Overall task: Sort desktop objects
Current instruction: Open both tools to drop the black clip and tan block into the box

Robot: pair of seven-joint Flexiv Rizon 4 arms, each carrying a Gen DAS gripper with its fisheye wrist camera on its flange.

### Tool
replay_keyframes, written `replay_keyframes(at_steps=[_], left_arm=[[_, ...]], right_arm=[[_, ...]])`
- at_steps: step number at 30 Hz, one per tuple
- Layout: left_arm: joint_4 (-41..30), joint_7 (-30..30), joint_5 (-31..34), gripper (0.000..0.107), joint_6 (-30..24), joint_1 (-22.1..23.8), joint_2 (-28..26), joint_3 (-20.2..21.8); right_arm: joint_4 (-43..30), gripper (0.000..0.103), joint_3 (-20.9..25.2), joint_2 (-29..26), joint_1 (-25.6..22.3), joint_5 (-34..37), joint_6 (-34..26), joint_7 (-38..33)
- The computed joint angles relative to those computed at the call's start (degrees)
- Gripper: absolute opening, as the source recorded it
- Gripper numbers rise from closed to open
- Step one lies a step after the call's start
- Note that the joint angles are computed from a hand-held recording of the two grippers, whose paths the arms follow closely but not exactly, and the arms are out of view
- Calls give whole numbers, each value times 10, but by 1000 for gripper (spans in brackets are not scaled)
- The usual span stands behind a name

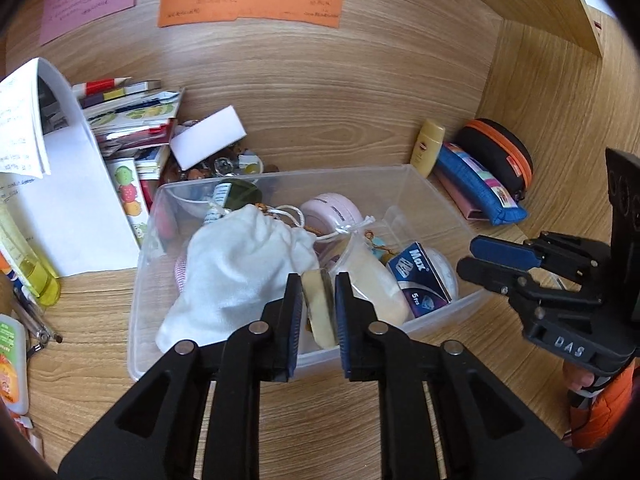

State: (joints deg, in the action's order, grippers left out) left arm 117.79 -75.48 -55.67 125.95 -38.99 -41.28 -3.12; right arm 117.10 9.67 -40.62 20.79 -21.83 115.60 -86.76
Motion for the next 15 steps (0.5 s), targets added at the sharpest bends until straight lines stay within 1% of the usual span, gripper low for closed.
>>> replay_keyframes(at_steps=[2,4,6,7,8,9,10,11,12,13,14,15], left_arm=[[5,-7,-6,34,11,-3,3,1],[8,-6,-11,41,23,-6,5,1],[3,24,-52,52,38,-26,3,5],[-3,44,-79,62,49,-35,0,4],[-9,63,-107,68,68,-46,-4,3],[-8,70,-114,70,80,-47,-4,-2],[-7,74,-120,73,91,-47,-3,-8],[-4,76,-124,76,101,-46,-1,-15],[-2,80,-130,78,110,-45,0,-21],[-3,89,-143,84,119,-45,1,-28],[-5,99,-162,93,130,-48,2,-36],[-3,101,-169,96,137,-45,4,-45]], right_arm=[[1,29,-12,1,14,12,2,-5],[5,32,-15,4,20,19,7,-10],[9,36,-19,7,26,27,15,-15],[12,39,-24,10,33,34,19,-19],[15,45,-32,12,43,46,24,-24],[19,54,-43,15,57,62,31,-30],[23,59,-57,18,76,84,39,-39],[27,66,-74,20,98,110,49,-50],[29,70,-80,21,107,125,55,-58],[32,72,-82,23,111,135,61,-64],[35,74,-82,26,114,143,62,-69],[39,76,-85,30,120,154,62,-75]])
